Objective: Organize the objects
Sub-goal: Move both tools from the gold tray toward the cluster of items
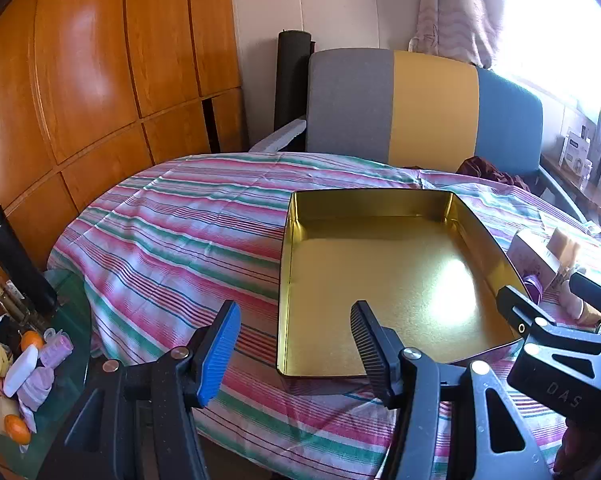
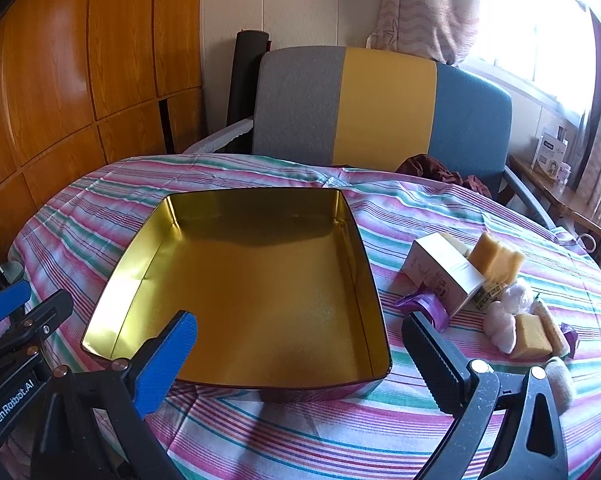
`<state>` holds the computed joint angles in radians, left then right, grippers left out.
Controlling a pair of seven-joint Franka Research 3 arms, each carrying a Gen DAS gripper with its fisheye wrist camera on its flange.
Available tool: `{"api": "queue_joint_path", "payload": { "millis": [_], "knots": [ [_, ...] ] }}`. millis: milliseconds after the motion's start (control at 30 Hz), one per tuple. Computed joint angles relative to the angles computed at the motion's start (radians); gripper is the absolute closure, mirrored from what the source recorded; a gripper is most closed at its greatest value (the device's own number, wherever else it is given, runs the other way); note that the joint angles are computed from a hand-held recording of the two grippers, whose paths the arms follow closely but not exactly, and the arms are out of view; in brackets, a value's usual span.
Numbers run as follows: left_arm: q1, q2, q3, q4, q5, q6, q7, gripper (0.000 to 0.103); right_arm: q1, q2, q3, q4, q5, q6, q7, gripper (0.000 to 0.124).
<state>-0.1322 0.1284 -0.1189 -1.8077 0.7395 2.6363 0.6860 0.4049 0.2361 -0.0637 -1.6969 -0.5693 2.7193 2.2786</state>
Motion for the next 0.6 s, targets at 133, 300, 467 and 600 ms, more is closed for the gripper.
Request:
{"api": "queue_joint_path", "payload": {
  "millis": [133, 300, 467, 600],
  "knots": [
    [-0.001, 0.008, -0.002, 0.010, -0.011, -0.003, 0.017, 0.045, -0.005, 0.001, -0.003, 0.001, 0.009, 0.002, -0.006, 0.021],
    [-0.007, 0.020, -0.006, 0.025, -0.033, -0.005, 0.046, 0.045, -0.013, -0.001, -0.009, -0.005, 0.014, 0.004, -0.002, 0.021],
    [-0.010, 0.033, -0.013, 0.038, -0.081, 0.002, 0.108, 0.045, -0.025, -0.008, -0.014, -0.016, 0.015, 0.012, 0.007, 0.021],
    [-0.008, 0.042, -0.024, 0.043, -0.144, 0.032, 0.192, 0.045, -0.033, -0.019, -0.021, -0.030, -0.001, 0.013, 0.036, 0.021]
  ]
}}
